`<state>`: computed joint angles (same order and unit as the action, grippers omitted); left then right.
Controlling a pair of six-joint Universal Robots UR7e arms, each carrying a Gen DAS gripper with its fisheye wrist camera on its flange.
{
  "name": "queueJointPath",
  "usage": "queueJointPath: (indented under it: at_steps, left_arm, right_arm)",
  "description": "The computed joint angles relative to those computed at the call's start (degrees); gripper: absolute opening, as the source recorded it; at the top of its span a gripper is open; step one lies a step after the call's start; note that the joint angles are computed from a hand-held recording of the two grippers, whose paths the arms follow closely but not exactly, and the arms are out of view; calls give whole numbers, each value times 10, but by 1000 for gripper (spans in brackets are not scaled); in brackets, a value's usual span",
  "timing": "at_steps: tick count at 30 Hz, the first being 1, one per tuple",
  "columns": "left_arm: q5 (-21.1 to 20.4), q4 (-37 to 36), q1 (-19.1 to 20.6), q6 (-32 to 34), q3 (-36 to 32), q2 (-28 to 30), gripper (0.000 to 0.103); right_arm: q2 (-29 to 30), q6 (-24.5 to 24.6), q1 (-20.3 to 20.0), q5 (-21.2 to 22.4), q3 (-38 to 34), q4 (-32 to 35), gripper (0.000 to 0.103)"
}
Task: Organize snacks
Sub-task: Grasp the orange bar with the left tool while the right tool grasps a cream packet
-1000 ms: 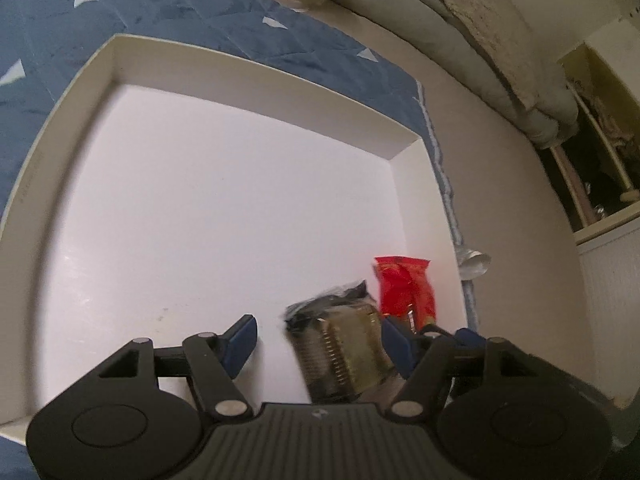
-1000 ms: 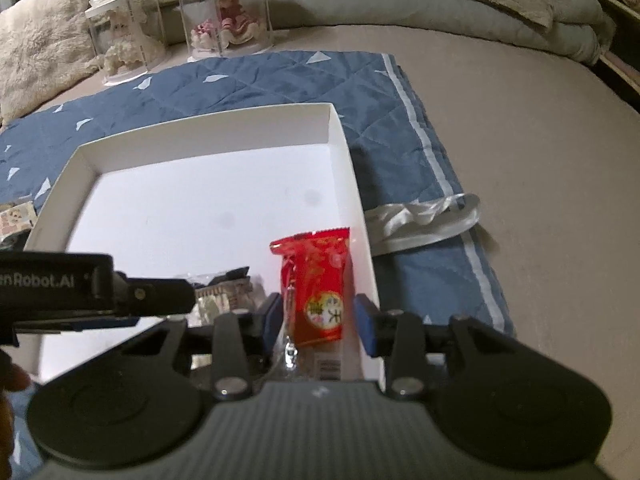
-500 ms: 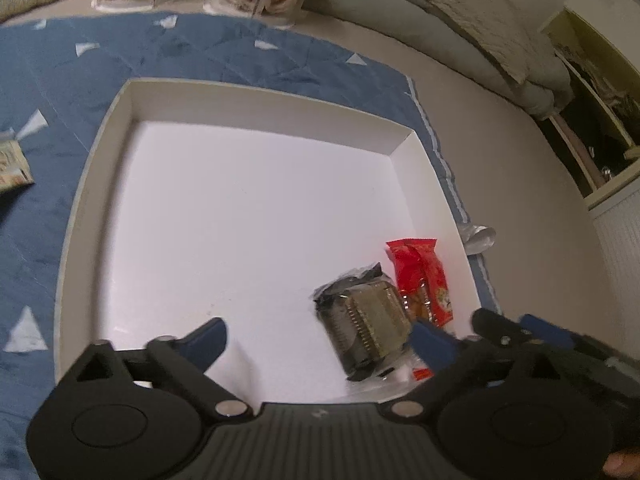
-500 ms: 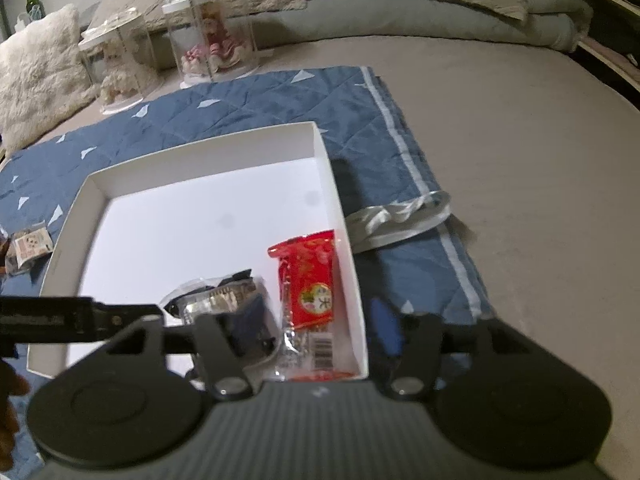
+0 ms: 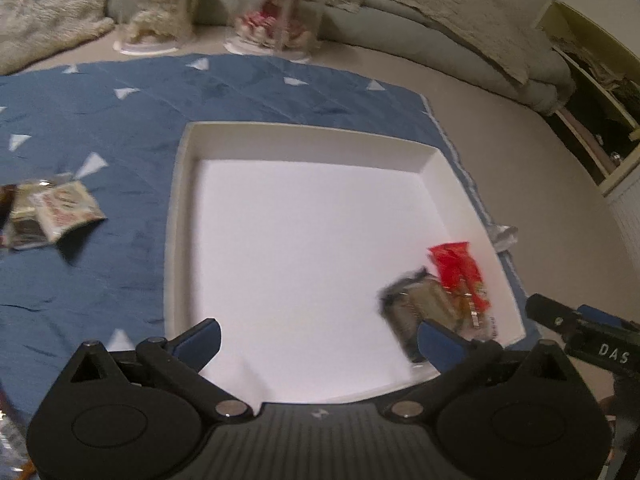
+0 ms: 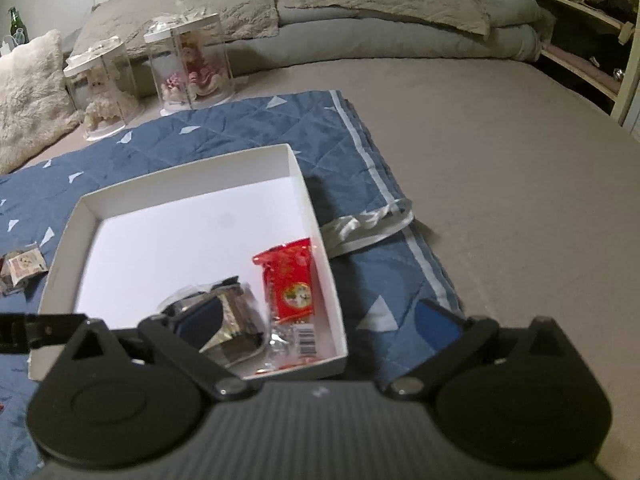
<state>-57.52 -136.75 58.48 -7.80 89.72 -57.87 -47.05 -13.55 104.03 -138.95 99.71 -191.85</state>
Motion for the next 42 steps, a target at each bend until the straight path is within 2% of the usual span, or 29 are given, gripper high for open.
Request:
queueJointPath:
  at_steps: [8, 24, 30, 34, 37, 42]
  left_arm:
    - [24, -1, 15, -10, 4, -35, 103]
    - [109, -16, 66, -10, -13, -95, 103]
    - [145, -17, 92, -6, -29, -109, 103]
    - [156, -18, 108, -2, -43, -108, 103]
    - [148, -6, 122, -2, -61, -102, 103]
    - [144, 26, 137, 16, -97, -75, 103]
  right_arm:
    - [35, 2, 18, 7, -36, 15, 103]
    - [153, -38, 65, 70, -176, 94, 103]
    - [202, -49, 76, 109, -235, 114, 103]
    - [238, -42, 82, 136, -286, 136, 103]
    - [257, -36, 83, 155, -316, 164, 103]
    - [311, -35, 82, 174, -409, 225, 103]
